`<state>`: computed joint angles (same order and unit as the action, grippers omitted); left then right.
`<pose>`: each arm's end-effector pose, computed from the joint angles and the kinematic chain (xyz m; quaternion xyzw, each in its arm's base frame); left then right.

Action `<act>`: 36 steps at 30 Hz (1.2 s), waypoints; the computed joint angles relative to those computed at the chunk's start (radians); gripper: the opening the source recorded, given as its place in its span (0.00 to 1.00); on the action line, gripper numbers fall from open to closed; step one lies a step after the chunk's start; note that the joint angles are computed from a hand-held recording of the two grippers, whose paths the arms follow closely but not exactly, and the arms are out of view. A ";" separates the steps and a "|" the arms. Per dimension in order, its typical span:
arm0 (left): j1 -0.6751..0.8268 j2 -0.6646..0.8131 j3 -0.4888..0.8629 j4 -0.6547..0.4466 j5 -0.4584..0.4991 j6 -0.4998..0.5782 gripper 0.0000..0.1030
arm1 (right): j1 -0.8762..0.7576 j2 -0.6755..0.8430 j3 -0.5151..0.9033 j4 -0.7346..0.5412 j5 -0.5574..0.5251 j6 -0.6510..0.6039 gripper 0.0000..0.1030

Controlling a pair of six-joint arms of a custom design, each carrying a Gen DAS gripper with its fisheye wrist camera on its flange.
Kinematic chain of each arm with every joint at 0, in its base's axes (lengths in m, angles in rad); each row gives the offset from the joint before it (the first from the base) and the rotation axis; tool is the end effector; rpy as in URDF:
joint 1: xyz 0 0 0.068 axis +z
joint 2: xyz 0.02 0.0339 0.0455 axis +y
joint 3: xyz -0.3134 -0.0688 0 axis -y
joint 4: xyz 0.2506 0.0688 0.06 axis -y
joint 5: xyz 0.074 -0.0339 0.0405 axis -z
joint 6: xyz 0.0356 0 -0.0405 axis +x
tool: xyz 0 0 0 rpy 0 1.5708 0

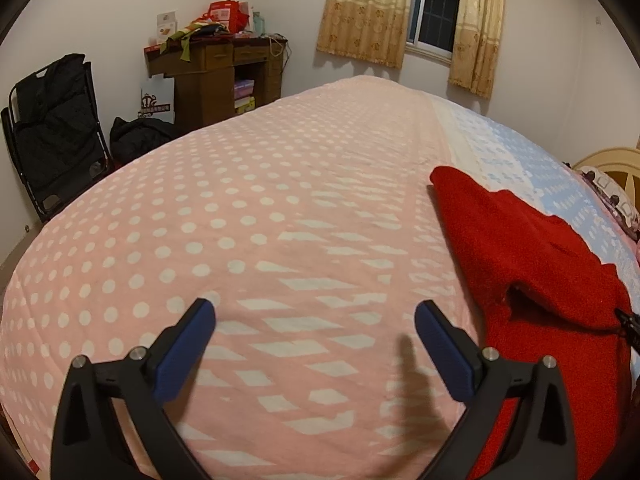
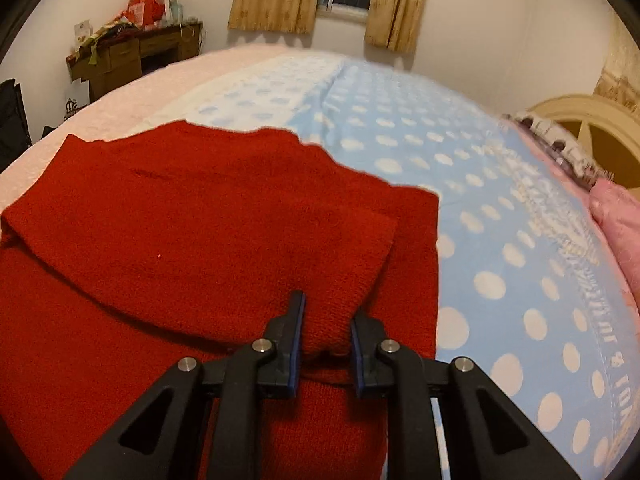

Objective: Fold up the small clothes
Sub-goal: 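Open the right tool and withdraw from the folded side, then grasp the sweater hem with both tools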

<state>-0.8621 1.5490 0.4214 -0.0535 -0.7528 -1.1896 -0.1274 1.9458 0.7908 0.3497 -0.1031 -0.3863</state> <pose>0.1570 -0.1457 0.1337 -0.2190 0.8886 0.0330 0.4017 0.3642 -0.0430 0.1212 -0.1387 0.9162 -0.0485 0.3729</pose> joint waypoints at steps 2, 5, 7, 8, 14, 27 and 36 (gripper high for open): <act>0.002 0.002 0.006 -0.009 0.005 0.011 1.00 | -0.011 -0.015 0.020 -0.048 -0.010 0.020 0.32; 0.001 -0.015 -0.012 0.014 0.013 0.029 1.00 | -0.136 -0.051 0.081 -0.229 -0.318 0.115 0.36; -0.004 -0.046 -0.042 0.051 0.024 0.051 1.00 | -0.223 -0.069 0.108 -0.332 -0.510 0.165 0.57; -0.014 -0.059 -0.053 0.062 0.027 0.059 1.00 | -0.278 -0.092 0.096 -0.353 -0.610 0.181 0.64; -0.146 -0.147 -0.095 0.048 0.094 0.117 1.00 | -0.469 -0.228 0.038 -0.649 -0.648 -0.081 0.64; -0.623 -0.208 -0.118 0.002 0.192 0.007 0.96 | -0.878 -0.297 -0.129 -1.136 -0.573 -0.849 0.54; -0.879 -0.216 -0.144 -0.021 0.120 -0.239 0.88 | -1.019 -0.322 -0.219 -1.242 -0.484 -1.107 0.53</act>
